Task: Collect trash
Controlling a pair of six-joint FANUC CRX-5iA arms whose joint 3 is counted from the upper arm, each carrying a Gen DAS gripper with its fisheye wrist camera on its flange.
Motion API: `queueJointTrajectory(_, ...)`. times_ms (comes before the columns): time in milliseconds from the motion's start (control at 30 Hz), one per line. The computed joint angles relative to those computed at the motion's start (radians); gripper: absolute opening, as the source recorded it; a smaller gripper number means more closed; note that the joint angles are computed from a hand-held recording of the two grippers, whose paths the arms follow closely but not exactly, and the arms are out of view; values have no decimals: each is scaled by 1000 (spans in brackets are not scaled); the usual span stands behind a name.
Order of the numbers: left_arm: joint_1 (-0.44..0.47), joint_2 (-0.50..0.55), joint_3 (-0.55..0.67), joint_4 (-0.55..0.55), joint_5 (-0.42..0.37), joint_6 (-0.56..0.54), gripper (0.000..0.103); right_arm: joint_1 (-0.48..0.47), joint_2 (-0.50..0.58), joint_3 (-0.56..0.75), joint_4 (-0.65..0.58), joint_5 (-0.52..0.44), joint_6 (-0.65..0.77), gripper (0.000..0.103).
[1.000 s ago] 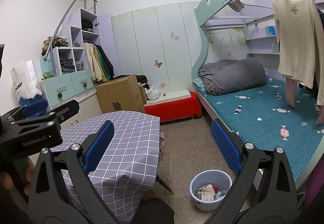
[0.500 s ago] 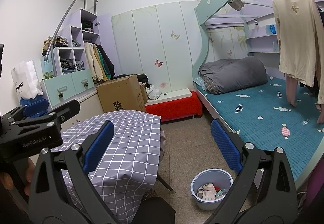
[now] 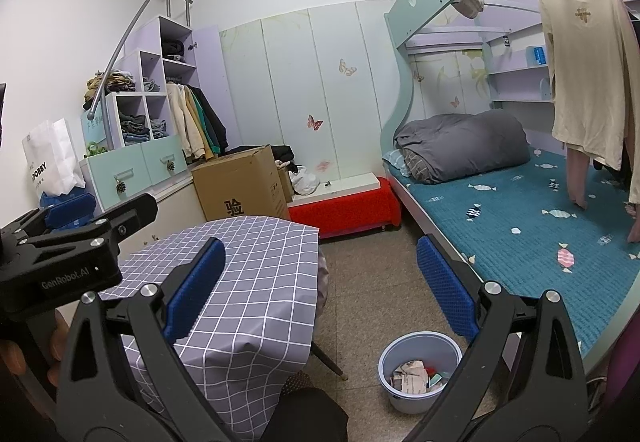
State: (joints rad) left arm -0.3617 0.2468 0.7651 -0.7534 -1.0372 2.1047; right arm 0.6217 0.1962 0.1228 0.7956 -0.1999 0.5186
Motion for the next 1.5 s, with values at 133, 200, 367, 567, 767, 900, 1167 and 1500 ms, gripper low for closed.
queueJointTrajectory(133,3,-3,-4,3,4,-5,98,-2,0,-5,16,4,-15,94)
queueJointTrajectory(200,4,-4,-5,5,4,-6,98,0,2,-1,13,3,-13,94)
queueJointTrajectory(367,5,-5,-6,4,7,-7,98,1,2,3,4,-3,-4,94)
queueJointTrajectory(567,14,-8,-9,17,14,-24,98,0,2,-7,40,6,-43,94)
queueJointTrajectory(767,17,-8,-8,22,16,-30,98,1,3,2,11,-1,-12,94)
queueJointTrajectory(900,18,-8,-8,24,16,-32,98,3,4,2,13,-3,-17,94)
queueJointTrajectory(1167,23,-13,-16,29,22,-34,98,5,5,2,22,-3,-29,94)
queueJointTrajectory(1500,31,-16,-22,39,27,-42,98,9,4,-10,67,-1,-80,94)
